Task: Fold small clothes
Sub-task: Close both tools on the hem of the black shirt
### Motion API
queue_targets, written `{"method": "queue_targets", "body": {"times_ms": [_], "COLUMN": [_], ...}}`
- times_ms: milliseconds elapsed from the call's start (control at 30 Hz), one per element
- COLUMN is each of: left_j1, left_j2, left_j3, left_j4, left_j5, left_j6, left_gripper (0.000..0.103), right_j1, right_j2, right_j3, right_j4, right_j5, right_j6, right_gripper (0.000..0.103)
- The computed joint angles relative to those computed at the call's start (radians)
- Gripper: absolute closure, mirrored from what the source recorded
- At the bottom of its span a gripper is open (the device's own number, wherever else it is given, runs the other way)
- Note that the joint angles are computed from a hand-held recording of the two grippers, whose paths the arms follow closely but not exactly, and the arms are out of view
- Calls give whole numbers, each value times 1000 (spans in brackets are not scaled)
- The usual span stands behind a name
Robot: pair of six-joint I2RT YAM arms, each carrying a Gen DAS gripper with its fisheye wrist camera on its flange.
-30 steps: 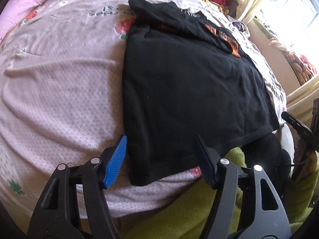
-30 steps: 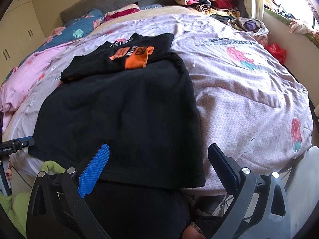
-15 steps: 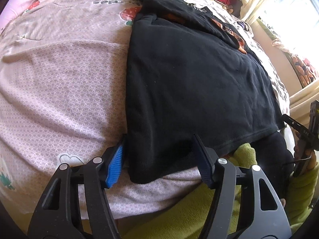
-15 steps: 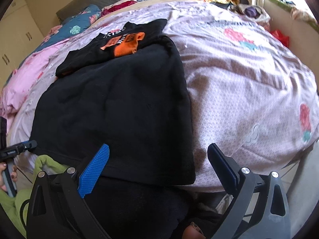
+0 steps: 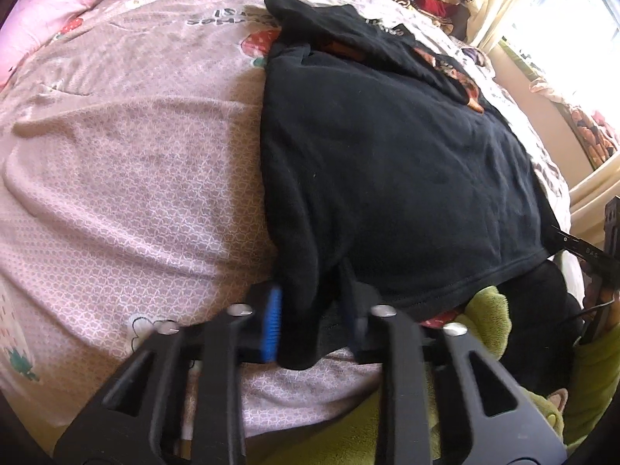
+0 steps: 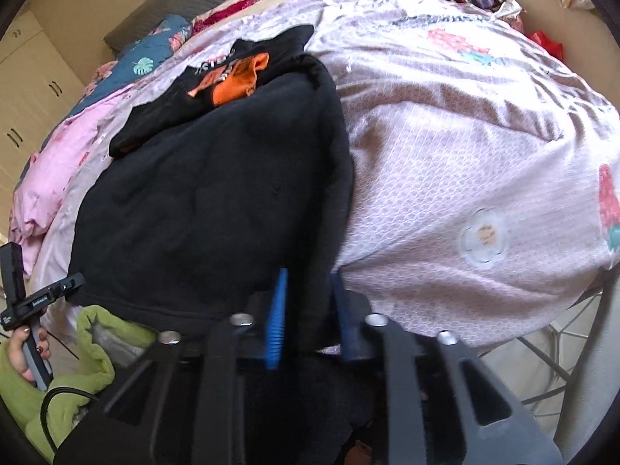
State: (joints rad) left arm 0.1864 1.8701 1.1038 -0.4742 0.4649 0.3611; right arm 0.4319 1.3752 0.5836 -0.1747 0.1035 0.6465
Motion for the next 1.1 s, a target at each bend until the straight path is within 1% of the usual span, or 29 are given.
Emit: {"method": "queue_targets", "body": {"times_ms": [33, 67, 167, 400, 567, 800, 967, 1100], "left_j1": [8, 14, 41, 73, 86, 110, 111, 97], "left_j2": [-4, -8, -24, -79, -90, -87, -85, -80], "left_j3": [7, 9, 26, 60, 97, 160, 190, 203], "left_j4": [-7, -6, -21, -49, -60, -59, -50, -22], "left_j5": [14, 24, 58, 140, 185, 234, 257, 267], "left_j6": [6, 8, 18, 22, -8, -57, -84, -120], "left_gripper": [97, 99, 100, 100, 100, 100, 100, 100], "right_j1": [4, 11, 17, 14, 39, 27, 28, 8], "right_j2": [-16, -40, -89, -189, -274, -271, -271, -269], "right_j3": [-5, -11, -22, -45, -11, 60, 112, 141], "right_j4": [2, -2, -8, 23, 5, 36, 11, 1], "right_j5": [8, 24, 51, 50, 99, 126, 170, 175], "right_j6": [0, 1, 7, 18, 2, -18, -39, -48], "right_gripper": [92, 93, 94, 95, 95, 95, 95, 95]}}
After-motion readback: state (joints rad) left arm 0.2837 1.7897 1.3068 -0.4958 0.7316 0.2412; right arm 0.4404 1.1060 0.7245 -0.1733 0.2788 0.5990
